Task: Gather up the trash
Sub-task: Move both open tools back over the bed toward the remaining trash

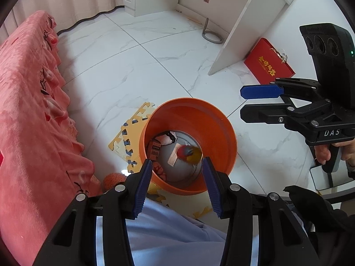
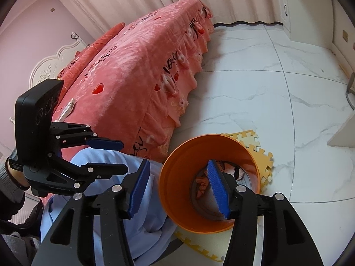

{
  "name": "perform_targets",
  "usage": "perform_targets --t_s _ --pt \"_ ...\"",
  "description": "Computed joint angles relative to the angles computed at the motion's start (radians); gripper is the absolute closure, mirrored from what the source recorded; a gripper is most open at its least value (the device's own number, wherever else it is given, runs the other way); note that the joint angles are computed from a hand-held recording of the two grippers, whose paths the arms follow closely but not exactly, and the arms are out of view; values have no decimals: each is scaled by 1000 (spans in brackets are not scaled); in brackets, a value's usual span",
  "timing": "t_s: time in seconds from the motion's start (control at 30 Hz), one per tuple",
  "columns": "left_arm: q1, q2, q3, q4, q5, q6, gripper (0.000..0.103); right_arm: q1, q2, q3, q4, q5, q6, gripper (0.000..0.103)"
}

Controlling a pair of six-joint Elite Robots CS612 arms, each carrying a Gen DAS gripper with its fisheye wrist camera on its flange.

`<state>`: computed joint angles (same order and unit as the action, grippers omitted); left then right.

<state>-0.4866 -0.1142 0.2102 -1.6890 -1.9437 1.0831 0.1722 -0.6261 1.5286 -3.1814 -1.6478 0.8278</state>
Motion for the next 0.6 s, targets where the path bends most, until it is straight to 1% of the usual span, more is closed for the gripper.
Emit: perform_targets --t_s 0.1,0.23,0.27,0.3,0.37,0.47,0.53,0.57,0.6 --pt "5 1 -4 -3 -6 -7 54 2 -2 -2 0 -1 -3 47" --pt "13 -17 27 -29 -14 -14 53 8 -5 -9 4 1 -12 47" --pt "15 -28 47 -42 -19 -17 45 9 -5 -12 7 2 -18 47" --pt "20 -44 79 -72 -27 -21 41 11 -5 -18 12 2 -26 47" --pt "27 -67 125 -113 -31 -27 41 15 -5 -27 17 4 -33 44" --pt "39 -78 139 -140 -32 -51 41 21 -3 -50 33 4 -54 40" --pt "48 -91 164 -174 -34 -73 31 27 1 -72 56 3 -76 35" --pt "53 -105 192 -211 -35 -88 24 31 2 -83 66 1 -87 32" --pt "58 -115 212 -240 -39 -100 24 36 5 -99 80 -1 -105 30"
